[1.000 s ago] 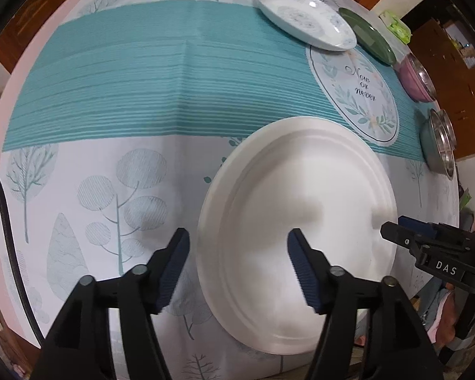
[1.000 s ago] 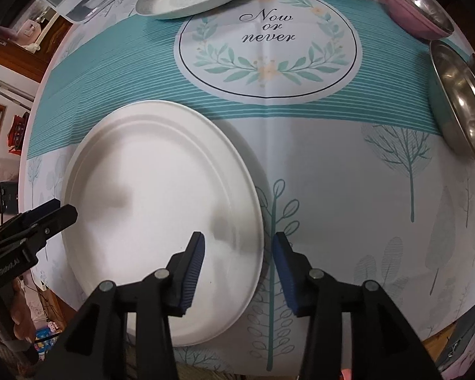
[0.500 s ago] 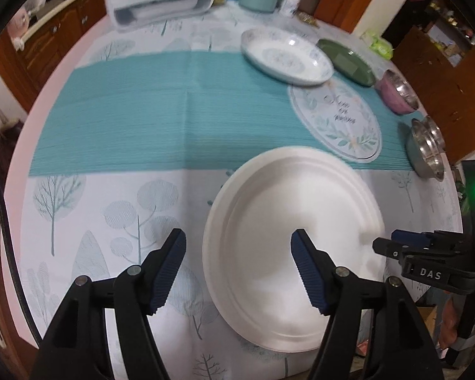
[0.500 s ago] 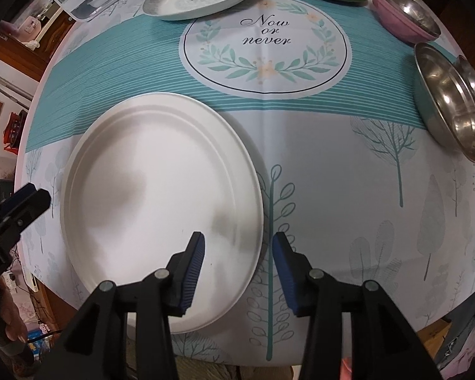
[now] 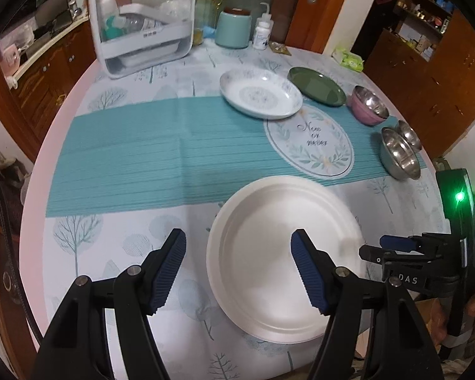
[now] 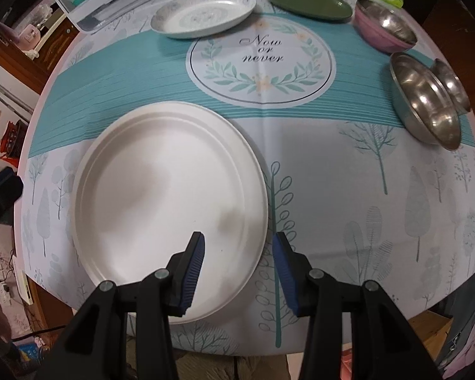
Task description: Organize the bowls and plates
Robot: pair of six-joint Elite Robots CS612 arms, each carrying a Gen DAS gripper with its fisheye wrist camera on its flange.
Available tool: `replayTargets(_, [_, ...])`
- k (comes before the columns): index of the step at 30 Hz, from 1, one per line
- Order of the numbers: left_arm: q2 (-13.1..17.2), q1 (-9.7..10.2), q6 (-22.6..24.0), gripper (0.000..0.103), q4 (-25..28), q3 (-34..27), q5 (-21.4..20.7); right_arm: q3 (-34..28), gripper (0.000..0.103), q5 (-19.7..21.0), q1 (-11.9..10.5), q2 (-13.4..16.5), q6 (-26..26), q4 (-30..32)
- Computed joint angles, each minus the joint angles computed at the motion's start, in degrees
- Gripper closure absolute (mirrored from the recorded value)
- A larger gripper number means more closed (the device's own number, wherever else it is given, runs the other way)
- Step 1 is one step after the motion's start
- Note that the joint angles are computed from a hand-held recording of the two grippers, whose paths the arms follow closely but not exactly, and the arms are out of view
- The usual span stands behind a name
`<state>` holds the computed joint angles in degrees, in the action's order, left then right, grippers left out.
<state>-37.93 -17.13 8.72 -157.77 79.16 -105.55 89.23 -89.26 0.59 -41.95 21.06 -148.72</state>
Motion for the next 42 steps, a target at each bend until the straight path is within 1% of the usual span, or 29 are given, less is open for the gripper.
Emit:
replayTargets(3, [-0.40, 0.49, 1.05, 0.036, 1.44, -0.57, -2.82, 1.04, 0.058, -1.58, 0.45, -0.94, 0.87, -1.55])
replayTargets(6, [-0.98, 0.37, 3.29, 0.035, 1.76, -0.78, -3.47, 2.20, 0.058, -3.42, 0.74, -2.05, 1.66, -3.06])
replayTargets(8, [-1.35, 0.31, 4.86, 0.032, 0.56, -0.70, -4.13, 2.34, 0.058, -4.32, 0.93, -2.40, 2.28, -3.79])
replayTargets(10, [-1.67, 0.19, 5.32, 0.025, -0.98, -0.54, -4.16, 2.85, 0.058, -5.16, 1.02, -2.95, 2.85, -4.69])
replayTargets(14, [-1.78, -0.26, 6.61, 0.024, -3.46, -1.15, -3.81, 3.78, 0.058, -6.68, 0.99, -4.18, 2.97, -5.82])
replayTargets(17, [-1.40, -0.57, 6.83, 0.024, -3.88, -2.54, -3.34, 3.97, 0.058, -7.81, 0.64, -4.92, 2.35, -6.23])
replayTargets(21, [-0.62, -0.94, 5.46, 0.024, -4.48, -5.42, -1.81, 3.64, 0.058, -8.93, -0.30, -5.83, 1.05, -7.65])
replayTargets(24, [0.08, -1.12, 3.45, 0.023, -5.56, -7.98, 0.11, 2.90, 0.058, -9.87, -1.25, -6.46, -0.88, -9.89])
replayTargets(27, [0.98, -1.07, 0.56, 0.015, -6.26, -11.01, 1.18, 1.49, 0.058, -11.03, -2.11, -6.65, -3.38, -12.77])
replayTargets(28, [1.41, -1.07, -0.56, 0.015, -6.65, -12.21, 1.60, 0.86, 0.058, -11.21, -2.39, -6.59, -4.19, -13.66])
replayTargets(31, [2.60, -1.32, -2.25, 0.015, -6.77, -15.26, 3.36, -1.60, 0.058, -11.11, -3.29, -5.88, -6.67, -15.89])
replayTargets(35, [5.19, -2.05, -3.92, 0.014, -6.99, -20.11, 6.33, -6.86, 0.058, -10.68, -4.38, -3.38, -9.86, -16.00])
replayTargets(36, [5.91, -2.15, -4.37, 0.013, -6.67, -21.34, 6.58, -8.28, 0.058, -10.35, -4.64, -2.55, -10.59, -16.04])
replayTargets(37, [6.81, -2.25, -4.88, 0.009, -6.14, -22.87, 6.65, -9.48, 0.058, -10.13, -4.80, -1.82, -11.05, -15.93])
replayTargets(39, [9.34, -2.43, -6.26, 0.001, -4.31, -26.78, 6.31, -12.78, 0.058, -8.85, -5.40, 0.28, -11.48, -14.75])
replayTargets(42, [14.07, -2.83, -8.10, 0.001, 1.83, -34.61, 7.37, -17.23, 0.058, -4.47, -6.53, 3.22, -10.56, -11.95])
